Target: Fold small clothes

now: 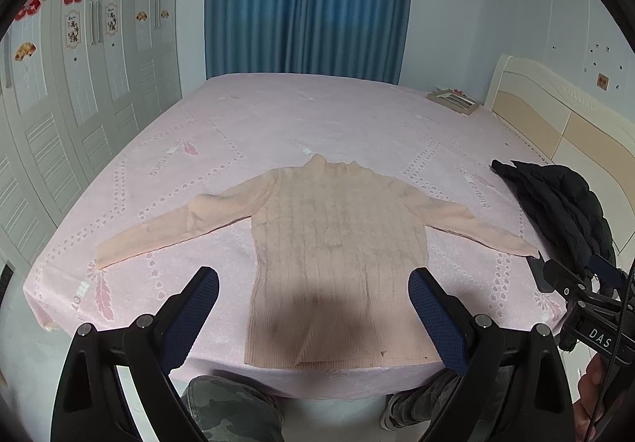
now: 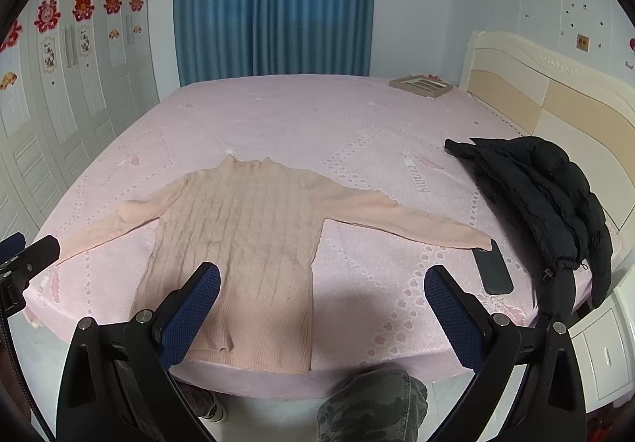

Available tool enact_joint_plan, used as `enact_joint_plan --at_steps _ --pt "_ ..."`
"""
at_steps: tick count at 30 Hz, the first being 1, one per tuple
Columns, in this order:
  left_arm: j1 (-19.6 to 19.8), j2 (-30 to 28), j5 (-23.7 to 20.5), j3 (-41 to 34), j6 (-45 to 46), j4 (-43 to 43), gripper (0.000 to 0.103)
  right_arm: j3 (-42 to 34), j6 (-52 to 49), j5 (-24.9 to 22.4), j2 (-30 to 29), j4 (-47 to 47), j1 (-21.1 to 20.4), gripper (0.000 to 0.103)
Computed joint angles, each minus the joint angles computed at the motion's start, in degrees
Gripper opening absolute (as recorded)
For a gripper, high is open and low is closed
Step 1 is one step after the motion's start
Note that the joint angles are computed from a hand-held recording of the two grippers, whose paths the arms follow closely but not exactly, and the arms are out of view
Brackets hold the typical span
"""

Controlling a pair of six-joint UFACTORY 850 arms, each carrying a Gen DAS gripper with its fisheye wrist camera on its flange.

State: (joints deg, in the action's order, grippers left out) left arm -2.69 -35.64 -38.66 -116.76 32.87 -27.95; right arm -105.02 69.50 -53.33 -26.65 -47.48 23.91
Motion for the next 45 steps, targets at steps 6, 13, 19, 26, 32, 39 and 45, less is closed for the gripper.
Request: enact_joint_plan --at_steps 6,13,19,26,32,39,45 --pt "-0.06 0.02 -0.09 0.02 -0.36 0.29 0.097 0.31 0.64 -0.31 0.14 -0.97 0.28 0.101" --pt "0.02 0.13 -0.11 0.14 -0.07 0.05 0.097 0.74 1.18 -0.17 0.45 -1.09 0.21 0.101" --pt "0.02 0.48 0.19 0.82 0.61 -0.46 0.097 0.52 1.5 -0.06 0.41 -1.17 0.31 0.101" --pt "-0.04 0.72 0.43 1.25 0.88 -0.8 0.097 0.9 2.06 -0.09 0.7 -1.71 0.58 0.101" --pt "-0.03 1.13 1.1 1.71 2.63 -2.3 0.097 1.66 3.0 0.23 1.42 -2.03 0.78 0.101" --pt "0.23 1.29 0.76 1.6 3.89 -3.82 0.097 0.95 3.18 -0.67 1.04 -1.65 0.92 0.101" --pt "0.59 0.91 1.42 1.23 4.29 -4.78 0.097 -0.24 3.11 -0.73 0.01 -0.06 0.27 0.101"
